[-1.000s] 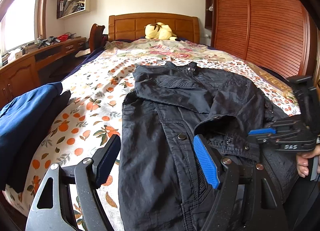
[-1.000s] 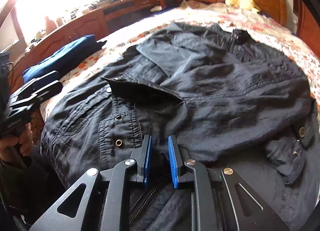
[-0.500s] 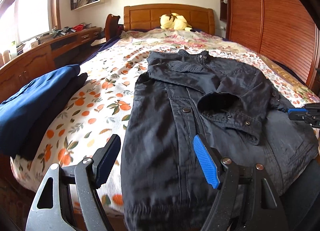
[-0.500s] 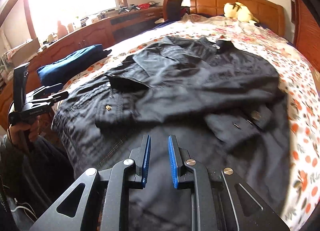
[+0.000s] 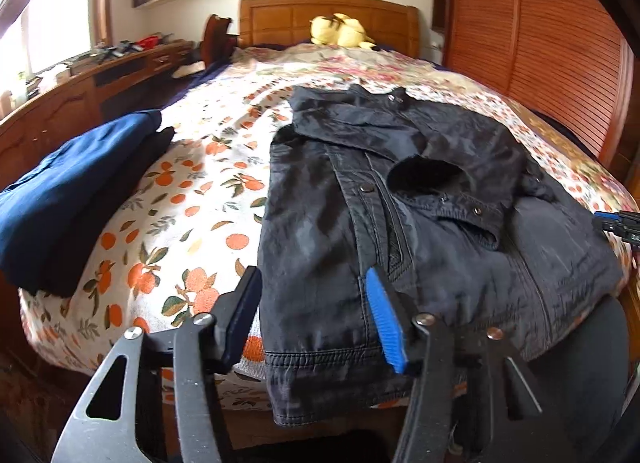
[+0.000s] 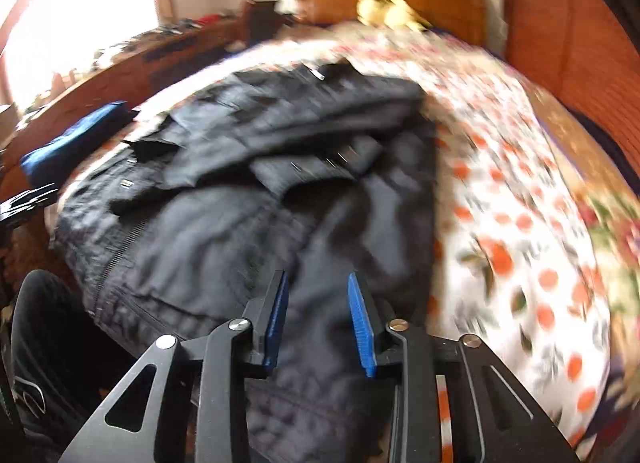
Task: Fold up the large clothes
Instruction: 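Close the left tool on the jacket hem while the right tool grasps the hem too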
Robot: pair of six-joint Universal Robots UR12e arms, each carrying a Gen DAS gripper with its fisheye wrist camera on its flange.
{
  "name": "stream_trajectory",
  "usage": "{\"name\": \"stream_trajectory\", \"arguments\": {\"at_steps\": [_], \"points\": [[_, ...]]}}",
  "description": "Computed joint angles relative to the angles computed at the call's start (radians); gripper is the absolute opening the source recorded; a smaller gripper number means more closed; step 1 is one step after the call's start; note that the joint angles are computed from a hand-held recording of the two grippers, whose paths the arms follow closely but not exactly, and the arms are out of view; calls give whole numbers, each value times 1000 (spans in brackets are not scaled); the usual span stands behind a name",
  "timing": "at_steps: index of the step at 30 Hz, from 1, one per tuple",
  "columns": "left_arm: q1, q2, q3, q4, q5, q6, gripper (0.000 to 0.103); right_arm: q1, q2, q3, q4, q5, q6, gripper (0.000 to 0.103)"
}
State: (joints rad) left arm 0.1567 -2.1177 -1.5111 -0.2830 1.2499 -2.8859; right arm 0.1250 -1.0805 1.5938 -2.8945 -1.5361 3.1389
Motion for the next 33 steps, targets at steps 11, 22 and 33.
{"name": "stream_trajectory", "arguments": {"at_steps": [11,22,33], "points": [[26,-47,66,-130,-96,112,55,26,2,-36,135,-149,130,62],[26,-44,79,-225,-84,218,55,20,17,-79,218,-144,192,69],[9,-28,72,-261,7,158,55,-2,-9,-23,140,-23,31,24]]}}
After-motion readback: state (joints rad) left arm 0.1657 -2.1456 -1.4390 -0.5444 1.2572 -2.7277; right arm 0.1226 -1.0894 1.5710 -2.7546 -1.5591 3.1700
